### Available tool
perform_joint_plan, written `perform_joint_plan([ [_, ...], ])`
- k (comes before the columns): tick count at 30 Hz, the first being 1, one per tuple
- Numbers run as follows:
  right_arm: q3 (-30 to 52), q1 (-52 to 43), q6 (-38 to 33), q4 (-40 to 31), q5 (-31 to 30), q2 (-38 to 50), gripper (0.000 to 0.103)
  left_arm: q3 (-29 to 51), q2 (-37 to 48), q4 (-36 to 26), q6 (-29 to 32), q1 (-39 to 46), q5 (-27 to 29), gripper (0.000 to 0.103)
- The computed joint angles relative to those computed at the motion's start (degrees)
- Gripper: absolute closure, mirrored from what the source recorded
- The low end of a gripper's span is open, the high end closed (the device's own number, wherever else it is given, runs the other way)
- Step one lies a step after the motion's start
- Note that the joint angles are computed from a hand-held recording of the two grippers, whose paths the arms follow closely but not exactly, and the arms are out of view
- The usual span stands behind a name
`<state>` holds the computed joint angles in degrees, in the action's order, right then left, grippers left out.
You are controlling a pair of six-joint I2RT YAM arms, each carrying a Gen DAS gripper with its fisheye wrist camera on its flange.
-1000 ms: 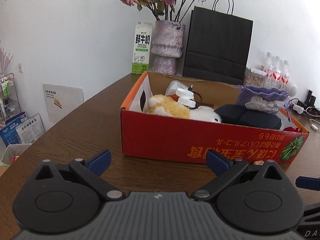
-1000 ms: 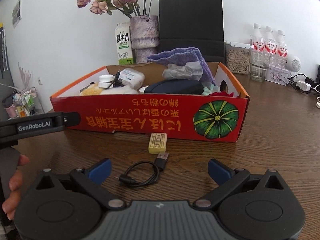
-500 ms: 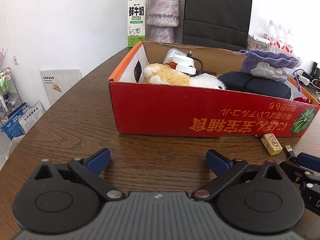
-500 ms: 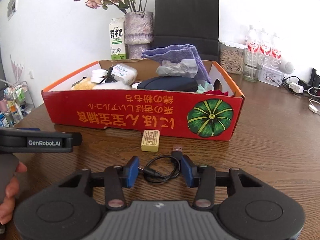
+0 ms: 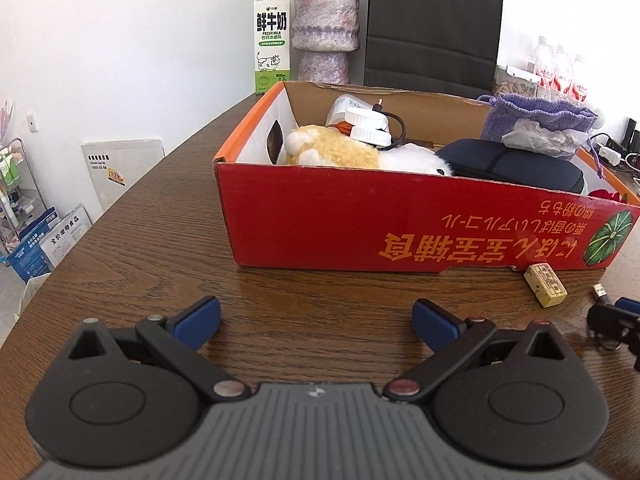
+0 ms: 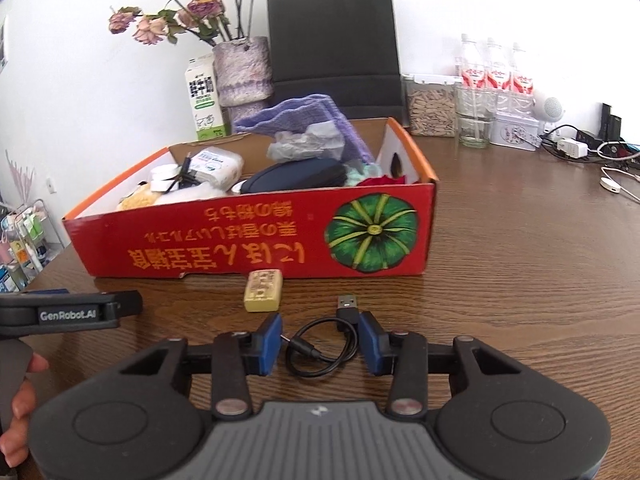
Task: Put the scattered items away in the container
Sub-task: 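Grasp the yellow block with the left tool while the right tool grasps the black cable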
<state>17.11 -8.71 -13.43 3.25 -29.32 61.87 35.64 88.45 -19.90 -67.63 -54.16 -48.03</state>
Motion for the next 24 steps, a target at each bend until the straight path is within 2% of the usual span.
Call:
perform_joint_plan([
  [6, 1.34, -4.72, -0.86, 0.36, -4.31, 3.20, 0.063, 0.97, 0.73, 0.02, -2.29, -1.97, -0.81, 0.000],
  [13, 2.46, -8.28, -2.32, -0.09, -8.83, 5.41, 0.064, 6.72, 5.97, 2.33, 2.04, -4.39, -0.24, 0.000],
  [24, 7.08, -14.90, -7.00, 0.93, -10.47, 12.35, 0.064, 19.89, 15.91, 3.56, 8.25, -2.87, 3.57, 0.000],
])
